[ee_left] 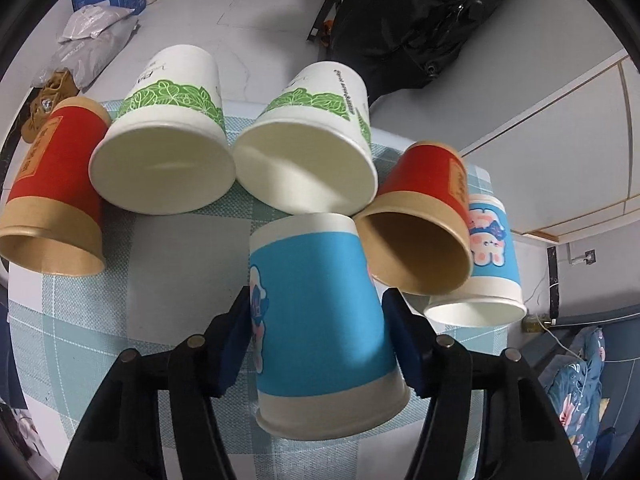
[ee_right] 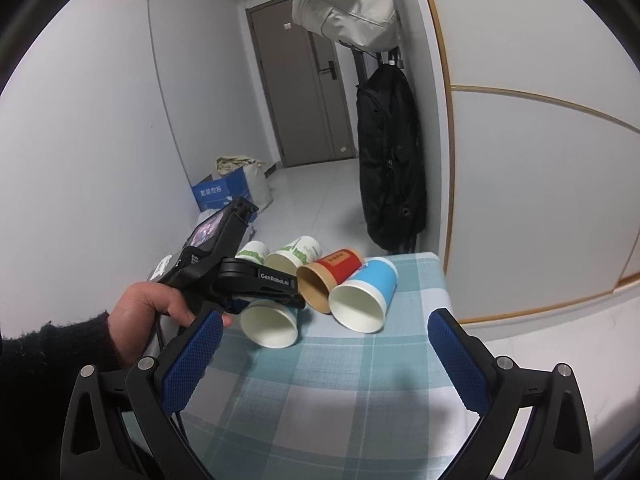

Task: Flip cup upright
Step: 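Lift the blue cup with the left gripper and pull it toward the table edge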

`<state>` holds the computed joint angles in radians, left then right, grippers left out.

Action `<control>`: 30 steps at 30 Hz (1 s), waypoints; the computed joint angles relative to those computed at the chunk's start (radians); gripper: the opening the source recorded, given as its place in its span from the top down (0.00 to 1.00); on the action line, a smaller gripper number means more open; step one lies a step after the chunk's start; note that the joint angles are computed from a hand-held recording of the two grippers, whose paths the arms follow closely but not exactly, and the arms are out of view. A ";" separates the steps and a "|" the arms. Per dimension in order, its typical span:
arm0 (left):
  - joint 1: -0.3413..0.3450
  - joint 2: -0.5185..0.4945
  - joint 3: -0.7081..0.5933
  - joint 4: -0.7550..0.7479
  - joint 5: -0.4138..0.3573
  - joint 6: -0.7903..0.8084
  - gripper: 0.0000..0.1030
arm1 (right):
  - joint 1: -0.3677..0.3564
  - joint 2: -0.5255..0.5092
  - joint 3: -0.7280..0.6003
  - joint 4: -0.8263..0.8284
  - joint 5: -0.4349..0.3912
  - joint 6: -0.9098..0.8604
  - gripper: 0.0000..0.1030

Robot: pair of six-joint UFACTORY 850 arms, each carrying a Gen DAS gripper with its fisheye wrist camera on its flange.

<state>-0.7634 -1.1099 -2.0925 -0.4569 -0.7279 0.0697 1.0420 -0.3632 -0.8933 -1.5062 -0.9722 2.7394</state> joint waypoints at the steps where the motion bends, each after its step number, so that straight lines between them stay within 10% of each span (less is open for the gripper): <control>1: 0.001 0.010 0.013 -0.005 0.005 0.008 0.44 | 0.001 0.002 0.002 0.001 -0.002 0.003 0.00; 18: 0.015 0.430 0.503 -0.196 0.184 0.255 0.44 | 0.013 0.004 0.016 -0.003 -0.015 0.046 0.00; 30: 0.005 0.500 0.643 -0.423 0.271 0.433 0.44 | 0.052 -0.024 -0.002 0.046 -0.020 0.003 0.00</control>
